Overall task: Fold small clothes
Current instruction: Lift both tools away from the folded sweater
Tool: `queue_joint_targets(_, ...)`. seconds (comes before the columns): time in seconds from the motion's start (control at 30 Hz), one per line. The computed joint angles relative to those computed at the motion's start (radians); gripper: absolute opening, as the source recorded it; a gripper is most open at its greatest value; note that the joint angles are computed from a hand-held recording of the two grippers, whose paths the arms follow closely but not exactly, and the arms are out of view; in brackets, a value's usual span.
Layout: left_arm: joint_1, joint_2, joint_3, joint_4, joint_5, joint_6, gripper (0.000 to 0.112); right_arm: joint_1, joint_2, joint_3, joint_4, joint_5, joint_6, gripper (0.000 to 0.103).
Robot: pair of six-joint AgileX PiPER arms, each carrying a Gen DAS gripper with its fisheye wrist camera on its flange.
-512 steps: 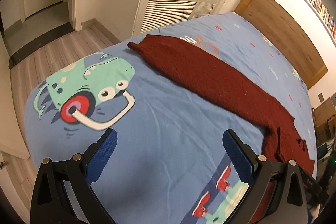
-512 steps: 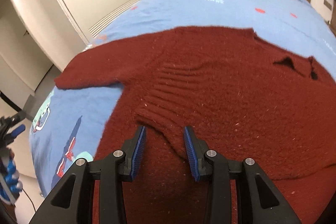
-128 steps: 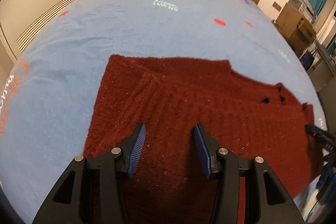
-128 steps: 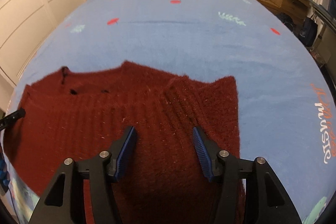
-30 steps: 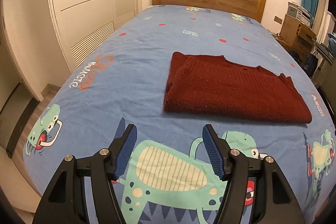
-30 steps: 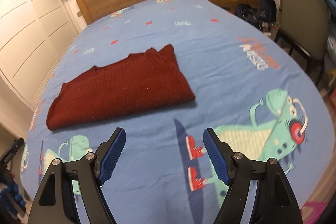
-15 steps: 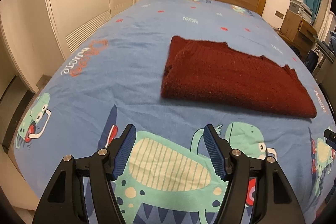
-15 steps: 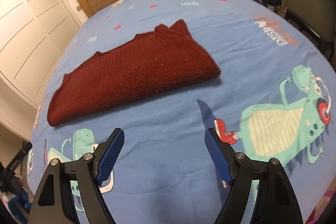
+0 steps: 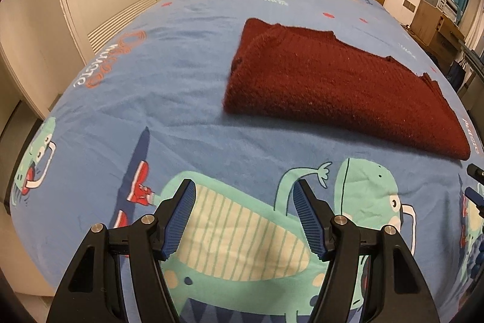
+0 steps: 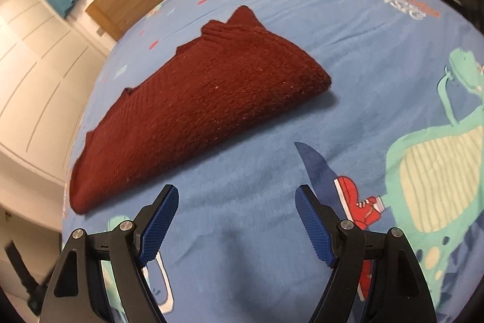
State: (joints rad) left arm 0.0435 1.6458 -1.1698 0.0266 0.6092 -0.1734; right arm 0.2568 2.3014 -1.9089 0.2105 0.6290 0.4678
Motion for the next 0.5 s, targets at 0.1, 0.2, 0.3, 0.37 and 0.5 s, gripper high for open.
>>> queue_joint_targets(0.1,-0.005,0.012,-0.003,-0.015,0.003,0.008,0.061,-0.019,0.024,-0.017,0.051,-0.017,-0.013,0.081)
queue_joint_targets(0.2,-0.008,0.023,-0.002,-0.032,0.004,0.019,0.061,-0.043,0.045,-0.022,0.119,-0.044,-0.029,0.081)
queue_joint_targets(0.3,-0.005,0.036,-0.007,-0.049,0.008,0.029,0.061,-0.069,0.056,-0.003,0.210,-0.088,-0.060,0.081)
queue_joint_targets(0.37,-0.001,0.041,-0.009,-0.061,0.010,0.039,0.061,-0.087,0.064,0.012,0.291,-0.123,-0.097,0.081)
queue_joint_targets(0.5,0.006,0.051,-0.018,-0.080,0.017,0.051,0.061,-0.108,0.098,-0.024,0.353,-0.139,-0.114,0.081)
